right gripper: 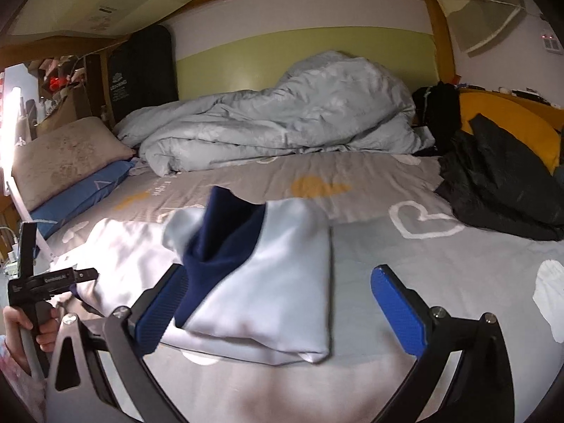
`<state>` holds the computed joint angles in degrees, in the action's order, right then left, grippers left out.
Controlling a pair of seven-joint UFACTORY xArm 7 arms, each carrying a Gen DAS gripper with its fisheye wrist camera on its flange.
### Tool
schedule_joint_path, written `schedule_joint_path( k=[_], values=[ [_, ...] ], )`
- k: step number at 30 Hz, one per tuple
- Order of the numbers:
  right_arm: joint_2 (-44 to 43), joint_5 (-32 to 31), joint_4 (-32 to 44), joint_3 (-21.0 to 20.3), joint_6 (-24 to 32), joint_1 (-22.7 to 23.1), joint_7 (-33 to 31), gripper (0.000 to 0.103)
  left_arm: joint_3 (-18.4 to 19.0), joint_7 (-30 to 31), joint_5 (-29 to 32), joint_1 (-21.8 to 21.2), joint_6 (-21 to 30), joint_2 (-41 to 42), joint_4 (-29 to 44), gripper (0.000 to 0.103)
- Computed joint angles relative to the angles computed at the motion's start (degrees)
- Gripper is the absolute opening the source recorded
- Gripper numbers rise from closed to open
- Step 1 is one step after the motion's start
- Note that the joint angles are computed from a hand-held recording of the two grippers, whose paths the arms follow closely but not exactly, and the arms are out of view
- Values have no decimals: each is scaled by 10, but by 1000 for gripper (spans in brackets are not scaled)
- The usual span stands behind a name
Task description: Fold large clothes
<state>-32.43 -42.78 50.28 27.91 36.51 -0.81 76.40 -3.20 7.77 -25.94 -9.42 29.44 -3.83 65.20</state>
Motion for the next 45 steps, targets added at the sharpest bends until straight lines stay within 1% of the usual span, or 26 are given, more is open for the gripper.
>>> schedule_joint_path(
  k=[3, 5, 8, 9, 10, 12, 13, 14, 15, 16, 17, 19, 20, 23, 26, 27, 29, 31, 32, 34, 36, 37, 39, 40, 42, 45],
  values=[
    [-7, 11, -13, -8, 2, 4, 3, 103, -2, 8, -6, -2, -14, 7, -1, 91],
    [-9, 22, -21, -16, -1, 9, 1, 103, 0, 44, -49, -6, -14, 13, 3, 91],
    [-1, 28, -14, -12, 28, 10, -15, 103, 1, 116, -146, -5, -4, 32, 19, 90],
    [-1, 27, -15, -13, 31, 11, -17, 103, -1, 121, -160, -3, -7, 37, 22, 81],
    [-1, 26, -18, -15, 32, 13, -19, 103, -3, 131, -178, -1, -11, 37, 21, 65],
    [-3, 28, -21, -19, 32, 17, -20, 103, -6, 181, -239, 2, -2, 35, 23, 49],
    [-4, 30, -23, -21, 33, 19, -20, 103, -9, 188, -240, 1, -14, 31, 18, 42],
    [-3, 32, -22, -22, 36, 19, -21, 103, -9, 196, -247, 1, -15, 28, 17, 38],
    [1, 34, -17, -19, 50, 19, -24, 103, -8, 206, -263, 1, -13, 24, 18, 32],
    [10, 35, -6, -11, 78, 17, -30, 103, -6, 209, -273, 1, -9, 20, 19, 28],
    [22, 31, 8, -3, 110, 15, -35, 103, -5, 208, -278, 1, -6, 17, 23, 26],
    [34, 26, 16, -8, 136, 25, -40, 103, -6, 213, -286, -4, -9, 2, 24, 19],
    [41, 31, 22, -14, 149, 32, -45, 103, -8, 211, -280, -8, -16, -4, 25, 17],
    [46, 44, 17, -42, 145, 55, -51, 103, -17, 213, -258, -32, -48, -29, 27, 15],
    [41, 49, 9, -54, 137, 65, -44, 103, -26, 209, -228, -64, -70, -53, 32, 13],
    [38, 52, 7, -57, 138, 68, -44, 103, -27, 209, -228, -77, -72, -57, 38, 13],
    [34, 56, 6, -59, 140, 71, -44, 103, -28, 199, -241, -104, -62, -59, 57, 13],
    [26, 60, 3, -61, 145, 72, -44, 103, -48, 186, -232, -132, -79, -51, 73, 13],
    [17, 62, 0, -62, 149, 71, -43, 103, -58, 181, -214, -143, -86, -44, 79, 13],
    [0, 62, -6, -62, 153, 67, -41, 103, -86, 146, -156, -164, -103, -17, 98, 12],
    [-23, 57, -11, -56, 177, 57, -43, 103, -97, 139, -153, -186, -96, 12, 118, 12],
    [-35, 48, -8, -44, 208, 46, -45, 103, -103, 143, -154, -194, -90, 31, 129, 12],
    [-64, 20, -12, -26, 259, 24, -41, 103, -113, 117, -121, -200, -76, 63, 146, 12],
    [-75, 16, -15, -26, 269, 20, -40, 103, -118, 108, -104, -202, -68, 79, 153, 12],
    [-113, 28, -35, -52, 266, 19, -37, 103, -123, 77, -73, -205, -66, 96, 150, 12],
    [-175, 66, -78, -95, 221, 13, -13, 103, -136, 82, -60, -205, -97, 99, 131, 13]
  ],
)
